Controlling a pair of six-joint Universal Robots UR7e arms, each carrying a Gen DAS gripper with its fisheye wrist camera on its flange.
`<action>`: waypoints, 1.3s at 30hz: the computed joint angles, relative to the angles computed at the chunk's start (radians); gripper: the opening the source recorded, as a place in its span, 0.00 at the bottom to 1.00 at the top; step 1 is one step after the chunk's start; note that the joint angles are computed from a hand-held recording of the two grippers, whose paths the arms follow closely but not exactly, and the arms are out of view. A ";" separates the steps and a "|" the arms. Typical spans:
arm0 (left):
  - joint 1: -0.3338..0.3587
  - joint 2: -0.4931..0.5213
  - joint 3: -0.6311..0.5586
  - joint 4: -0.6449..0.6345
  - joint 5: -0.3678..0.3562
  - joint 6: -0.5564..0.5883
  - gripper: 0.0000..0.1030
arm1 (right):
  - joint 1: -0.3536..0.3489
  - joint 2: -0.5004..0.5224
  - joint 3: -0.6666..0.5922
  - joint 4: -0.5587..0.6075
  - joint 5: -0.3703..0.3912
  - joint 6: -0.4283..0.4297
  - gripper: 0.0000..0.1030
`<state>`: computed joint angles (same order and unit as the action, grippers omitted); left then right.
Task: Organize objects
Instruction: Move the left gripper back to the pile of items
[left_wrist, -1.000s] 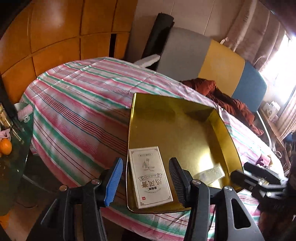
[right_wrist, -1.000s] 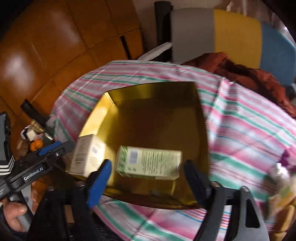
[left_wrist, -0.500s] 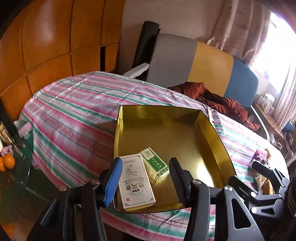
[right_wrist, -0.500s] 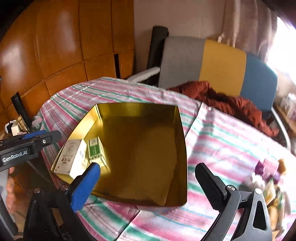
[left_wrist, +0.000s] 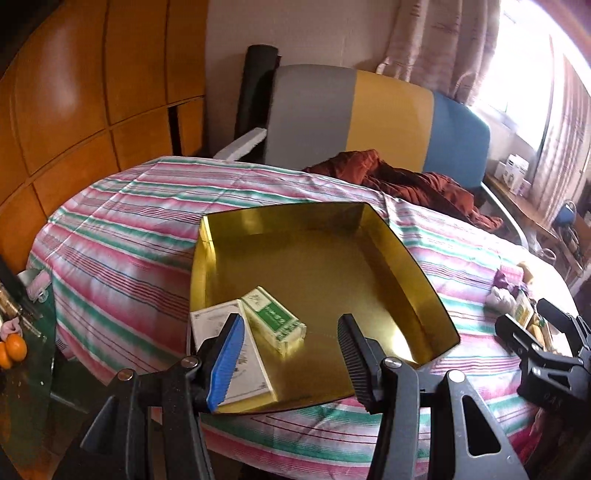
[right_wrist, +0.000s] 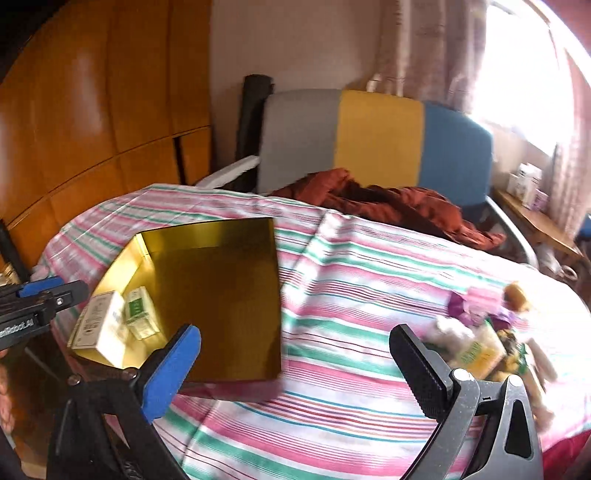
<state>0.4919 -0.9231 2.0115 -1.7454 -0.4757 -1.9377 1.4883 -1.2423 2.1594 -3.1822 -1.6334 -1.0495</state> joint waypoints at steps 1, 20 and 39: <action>0.002 0.004 0.000 -0.025 -0.001 0.027 0.52 | -0.004 -0.001 -0.006 0.001 -0.009 0.005 1.00; 0.043 0.137 -0.002 -0.743 -0.040 0.710 0.52 | -0.161 -0.054 -0.288 0.032 -0.115 0.280 1.00; 0.178 0.514 -0.495 -0.945 -0.580 1.360 0.56 | -0.325 -0.088 -0.438 0.318 0.080 0.642 1.00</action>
